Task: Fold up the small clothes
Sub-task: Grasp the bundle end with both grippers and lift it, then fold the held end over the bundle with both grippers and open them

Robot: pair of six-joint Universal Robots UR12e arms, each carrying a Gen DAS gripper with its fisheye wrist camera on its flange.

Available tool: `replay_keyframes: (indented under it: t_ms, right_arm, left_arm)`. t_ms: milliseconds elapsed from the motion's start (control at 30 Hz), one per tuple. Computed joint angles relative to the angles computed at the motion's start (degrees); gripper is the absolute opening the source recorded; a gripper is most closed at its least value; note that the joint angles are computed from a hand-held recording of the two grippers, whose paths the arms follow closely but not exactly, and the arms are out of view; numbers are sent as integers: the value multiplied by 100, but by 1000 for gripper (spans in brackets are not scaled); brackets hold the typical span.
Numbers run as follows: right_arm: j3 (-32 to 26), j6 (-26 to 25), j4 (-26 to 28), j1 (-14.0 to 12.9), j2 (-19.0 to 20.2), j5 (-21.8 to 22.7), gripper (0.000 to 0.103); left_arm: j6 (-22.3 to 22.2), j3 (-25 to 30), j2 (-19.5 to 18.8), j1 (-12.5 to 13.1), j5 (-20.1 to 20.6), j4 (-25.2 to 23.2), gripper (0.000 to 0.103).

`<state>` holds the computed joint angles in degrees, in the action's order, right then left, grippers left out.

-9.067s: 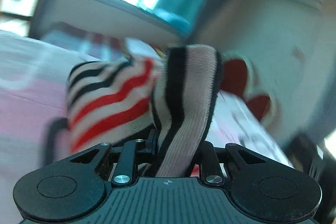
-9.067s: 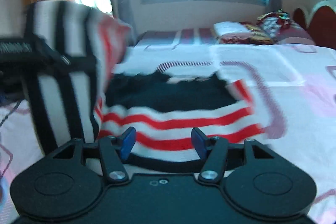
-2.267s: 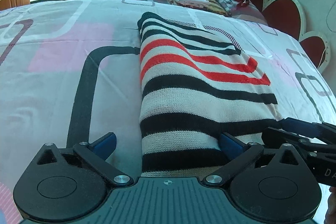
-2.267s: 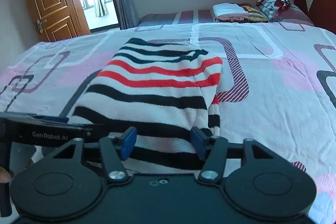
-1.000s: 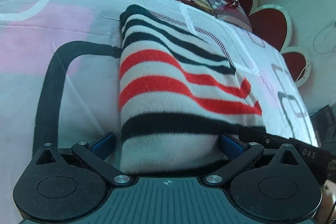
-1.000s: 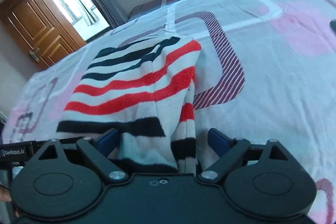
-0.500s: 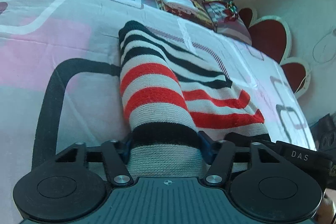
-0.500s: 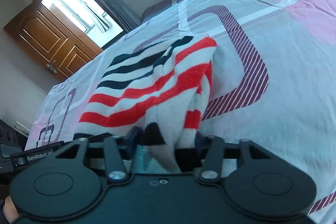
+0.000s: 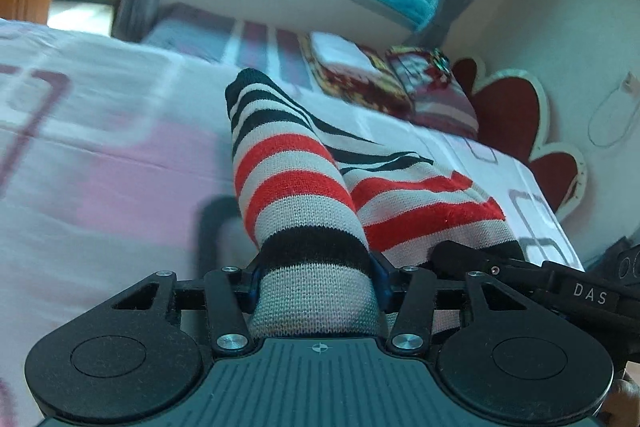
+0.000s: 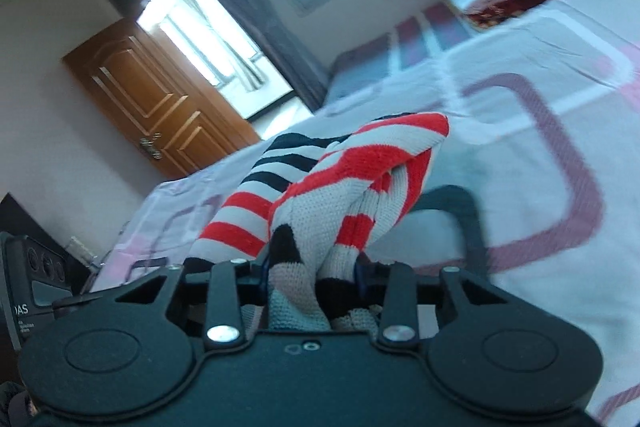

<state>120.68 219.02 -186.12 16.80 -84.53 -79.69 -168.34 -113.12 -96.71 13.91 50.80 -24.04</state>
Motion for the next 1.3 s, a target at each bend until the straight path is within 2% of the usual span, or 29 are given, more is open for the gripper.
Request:
replay_keyframes:
  t_ms: [100,233,367,467,633,733,767,800,867,967,1067,1167,1300]
  right_arm:
    - [-320,24,-106,222,253,-8,36]
    - [-877,121,-187,607,712,-166,36]
    - [-1418,326,-182,974,1162,-454,36]
    - [-1854,387,-88,1196,1497,-637,36]
    - [-2464,389,156,1363,2007,-752,36]
    - [-2661,371,437,1409,2188,-854,36]
    - [-2695,359,546,1418,2228,-862,37]
    - [-2709,330,694,1423,2257,-881,39]
    - [-2709,234,934,1481,2282,-1027,44]
    - [-2593,503,978,1500,2259,-1106,57]
    - [-2542,538,1132,1530,2165,-1254,58]
    - [-2657,352,1444,1646,2072,-1728,48]
    - [-2694,143,1245,1824,1954,-2226,40]
  left_arm:
    - [150,43,33,347,-67,-43,50]
    - [578,241,-57,812,-176,-282,50]
    - [895,546,-317,1185,-276,-468,50]
    - [1015,773,-589,1375,-322,-418,50]
    - [1041,1078,-1040,1508,-295,-427,50]
    - [1257,1211,-1290,1508,-137,-526,51]
    - [1346,1198,-1337,1507,-112,-523,58]
    - [1400,1158,-1376,1508,-93,-403,69]
    - [1422,1069,-1440,1541,-81,-32,83]
    - [1305,1124,-1434,1582,-130,-299,83]
    - [1298,943,-1257,1572,152,53,83]
    - [1473,735,-999,1672,35,155,83]
    - [1785,470,-747,1792,-172,105,83]
